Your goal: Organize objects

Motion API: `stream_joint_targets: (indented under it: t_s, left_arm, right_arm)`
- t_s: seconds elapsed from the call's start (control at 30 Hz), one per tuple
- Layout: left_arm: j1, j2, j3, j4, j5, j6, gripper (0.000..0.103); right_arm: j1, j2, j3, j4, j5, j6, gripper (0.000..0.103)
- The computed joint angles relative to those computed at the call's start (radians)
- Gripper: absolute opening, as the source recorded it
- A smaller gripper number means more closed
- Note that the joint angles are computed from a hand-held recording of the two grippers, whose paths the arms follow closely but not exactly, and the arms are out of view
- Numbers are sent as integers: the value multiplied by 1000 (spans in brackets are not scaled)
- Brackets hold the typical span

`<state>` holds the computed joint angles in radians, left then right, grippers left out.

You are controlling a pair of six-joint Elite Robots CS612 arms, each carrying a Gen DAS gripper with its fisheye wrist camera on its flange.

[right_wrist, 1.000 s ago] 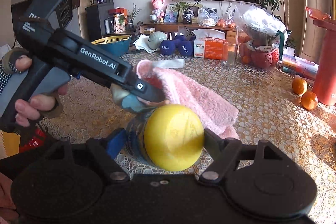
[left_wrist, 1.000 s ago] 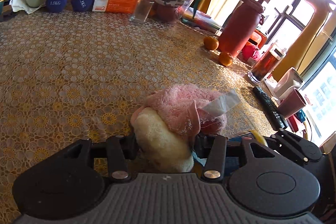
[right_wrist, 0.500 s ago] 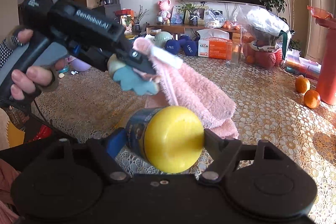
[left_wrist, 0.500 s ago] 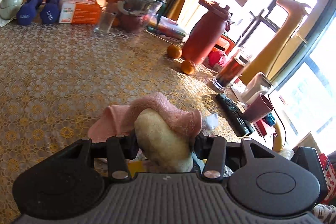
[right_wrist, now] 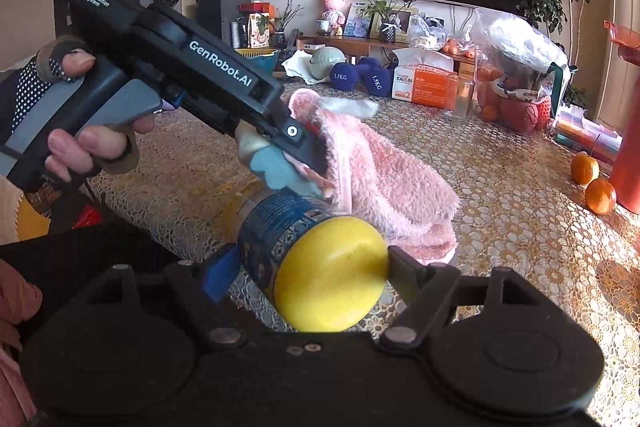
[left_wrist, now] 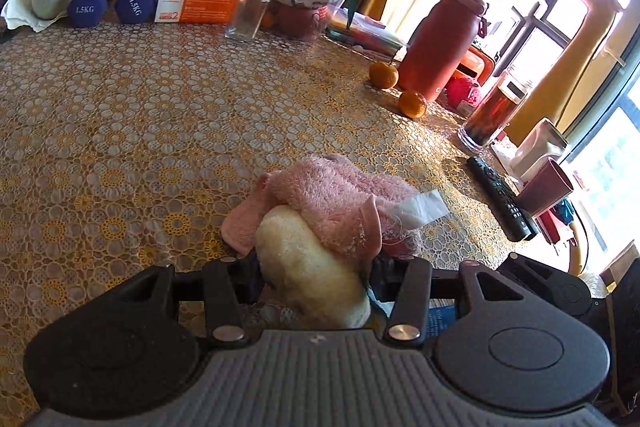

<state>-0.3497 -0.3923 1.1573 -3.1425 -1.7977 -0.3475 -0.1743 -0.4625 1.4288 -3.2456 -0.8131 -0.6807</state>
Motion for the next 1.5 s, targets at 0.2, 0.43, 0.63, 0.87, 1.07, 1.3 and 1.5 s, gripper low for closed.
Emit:
stream_joint_targets:
  t_s: [0.2,0.43,0.63,0.87,1.07,1.3,1.5]
  left_arm:
    - [4,-8,14,41,27,-11,48]
    - [-6,-22,10,-46,-61,2,48]
    - [-40,-5,-30,33,-84,129,48]
    - [-42,-3,-27,39,-34,152,48]
    - [-29,-9,-17,39,-5,132,48]
    - [-19,-13,-7,36,25,125,48]
    - [-10,-13,-1,27,39,102,48]
  right_arm:
    - [4,-11,22,17,-46,-100,78]
    - [17,-4,30,-51,-94,-133,78]
    - [32,5,19,-93,-135,-143,78]
    - [36,6,22,-101,-151,-158,77]
    - [34,8,19,-95,-146,-162,77]
    - [32,10,13,-87,-145,-168,77]
    - [32,13,8,-87,-147,-173,77]
